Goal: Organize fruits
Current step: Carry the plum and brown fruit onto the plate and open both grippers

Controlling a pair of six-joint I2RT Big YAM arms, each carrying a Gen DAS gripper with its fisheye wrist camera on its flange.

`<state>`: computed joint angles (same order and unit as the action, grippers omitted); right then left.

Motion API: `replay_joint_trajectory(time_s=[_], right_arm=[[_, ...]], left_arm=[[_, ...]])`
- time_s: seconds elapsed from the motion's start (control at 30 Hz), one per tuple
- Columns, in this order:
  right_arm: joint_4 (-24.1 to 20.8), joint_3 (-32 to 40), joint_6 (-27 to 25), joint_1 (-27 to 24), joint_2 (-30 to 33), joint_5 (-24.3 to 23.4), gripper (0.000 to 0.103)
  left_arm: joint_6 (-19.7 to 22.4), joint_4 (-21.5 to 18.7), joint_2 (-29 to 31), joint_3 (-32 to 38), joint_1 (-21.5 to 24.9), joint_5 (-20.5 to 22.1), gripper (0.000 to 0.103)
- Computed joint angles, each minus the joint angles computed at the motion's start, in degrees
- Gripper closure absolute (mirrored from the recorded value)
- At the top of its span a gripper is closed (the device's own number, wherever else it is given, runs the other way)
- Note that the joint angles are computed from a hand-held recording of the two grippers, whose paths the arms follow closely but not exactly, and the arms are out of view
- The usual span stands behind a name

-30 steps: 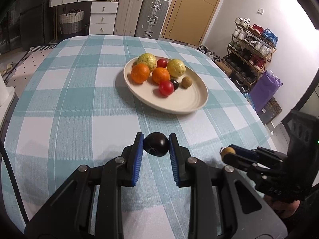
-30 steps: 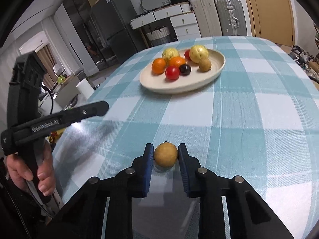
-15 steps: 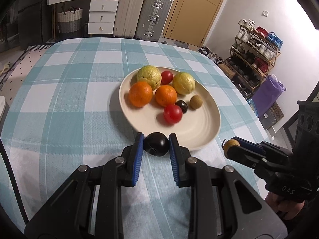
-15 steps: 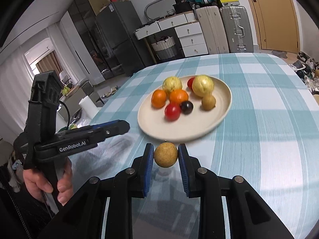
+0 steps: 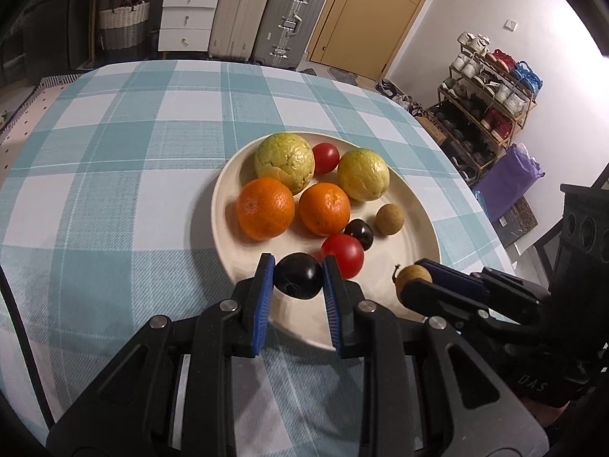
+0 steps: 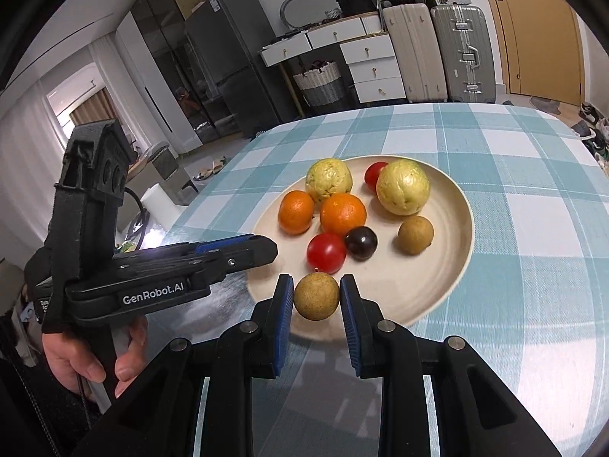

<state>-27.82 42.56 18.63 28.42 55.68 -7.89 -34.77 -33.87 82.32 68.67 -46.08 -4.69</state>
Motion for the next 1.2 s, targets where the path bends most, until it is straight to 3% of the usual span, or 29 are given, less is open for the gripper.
replay_joint_trajectory(time_s=[0.37,0.6,0.93,1.1,1.2], right_arm=[[1.45,1.6,-0.65,-2.11,4.12,-0.89,0.077],[2.69,1.02,-0.15,-2.33,3.54,-0.74,0.075],[3.39,-0.8,1.27,-3.48,-0.99,0.83,0.054],[2.86,-1.48,1.73,-3.18,-3.88,2.54,0.053],[2.42,-1.63,1.72,-2.65,-5.35,3.45,0.053]], left_arm=[[0.95,0.85,2.34,1.6,1.06,0.92,0.08],[1.29,0.79,2.15,1.59,1.1,1.19,0.08],[0.49,0.04,-1.25,-0.06,-0.62,-2.33,0.079],[-0.01,-0.38,-3.85,-1.01,-2.17,-5.13,0.079],[-0.09,-0.86,-5.36,-1.39,-3.26,-7.3,0.069]])
